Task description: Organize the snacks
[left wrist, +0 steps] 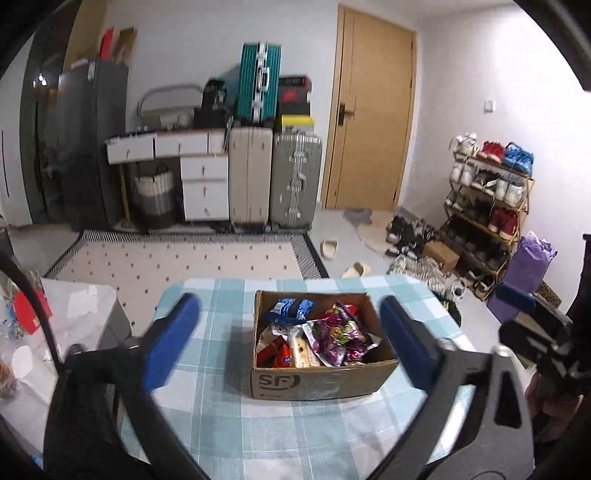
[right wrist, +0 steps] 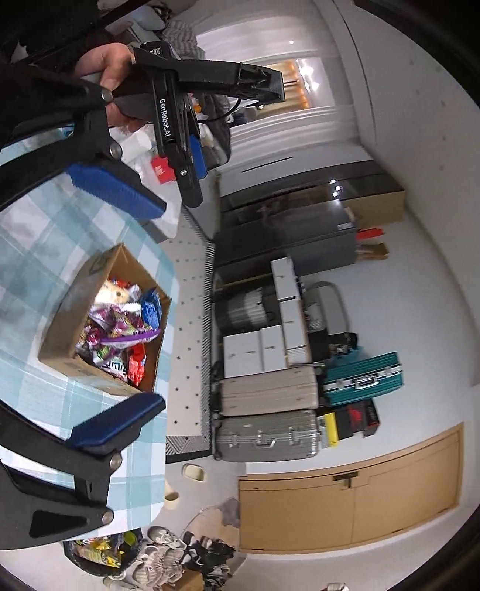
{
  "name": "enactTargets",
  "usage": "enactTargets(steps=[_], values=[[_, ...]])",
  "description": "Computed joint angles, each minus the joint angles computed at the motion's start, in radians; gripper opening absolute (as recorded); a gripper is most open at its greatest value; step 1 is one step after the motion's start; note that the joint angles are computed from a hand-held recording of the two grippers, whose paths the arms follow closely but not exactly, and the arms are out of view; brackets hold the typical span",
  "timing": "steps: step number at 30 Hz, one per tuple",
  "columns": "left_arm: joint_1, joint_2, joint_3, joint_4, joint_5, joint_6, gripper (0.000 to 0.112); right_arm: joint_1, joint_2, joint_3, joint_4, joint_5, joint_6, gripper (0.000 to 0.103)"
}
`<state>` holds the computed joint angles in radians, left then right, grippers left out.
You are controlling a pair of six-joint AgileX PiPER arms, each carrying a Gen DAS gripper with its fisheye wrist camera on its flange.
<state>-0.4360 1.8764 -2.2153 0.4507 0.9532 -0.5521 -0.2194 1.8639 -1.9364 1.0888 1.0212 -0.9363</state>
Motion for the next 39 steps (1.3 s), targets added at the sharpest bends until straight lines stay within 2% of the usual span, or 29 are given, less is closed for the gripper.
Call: enactTargets(steps=[3,4,8,15,18,19,20,23,27,30,33,37,39], values=[[-0.091,-0.184,0.288,0.215,-0.114,-0.202,0.103,-0.041,-0.122,0.209,0.096,-0.038,-0.124,0.102],[-0.125,-0.226,0.354,0.284,-0.120,-0.264,0.103,-0.052,-0.145,0.252,0.121,-0.041,-0.150,0.102],[-0.248,-0.327,0.542,0.542,-0.061,-0.497,0.103,-0.090,-0.230,0.423,0.194,-0.068,-0.271,0.102],[-0.314,-0.409,0.843,0.769,-0.049,-0.787,0.103,-0.135,-0.329,0.719,0.335,-0.136,-0.545,0.102],[-0.334,-0.396,0.959,0.888,-0.008,-0.935,0.103,-0.133,-0.346,0.818,0.406,-0.176,-0.674,0.102],[-0.349,-0.371,0.979,0.921,0.043,-0.977,0.103,-0.131,-0.349,0.849,0.436,-0.191,-0.722,0.102],[-0.346,-0.348,0.985,0.933,0.055,-0.999,0.103,-0.133,-0.346,0.871,0.464,-0.195,-0.765,0.102],[-0.335,-0.323,1.045,0.964,0.017,-1.083,0.103,-0.127,-0.338,0.935,0.526,-0.221,-0.869,0.102],[-0.297,-0.293,1.095,0.993,-0.060,-1.161,0.103,-0.125,-0.299,0.940,0.500,-0.252,-0.862,0.102],[-0.276,-0.265,1.106,1.019,-0.084,-1.213,0.103,-0.141,-0.278,0.956,0.539,-0.250,-0.892,0.102],[-0.280,-0.246,1.135,1.082,-0.077,-1.290,0.103,-0.149,-0.255,0.962,0.573,-0.251,-0.903,0.102],[-0.257,-0.244,1.173,1.134,-0.124,-1.375,0.103,-0.172,-0.248,0.975,0.577,-0.216,-0.899,0.102],[-0.246,-0.254,1.172,1.116,-0.150,-1.363,0.103,-0.168,-0.248,0.976,0.582,-0.220,-0.907,0.102]])
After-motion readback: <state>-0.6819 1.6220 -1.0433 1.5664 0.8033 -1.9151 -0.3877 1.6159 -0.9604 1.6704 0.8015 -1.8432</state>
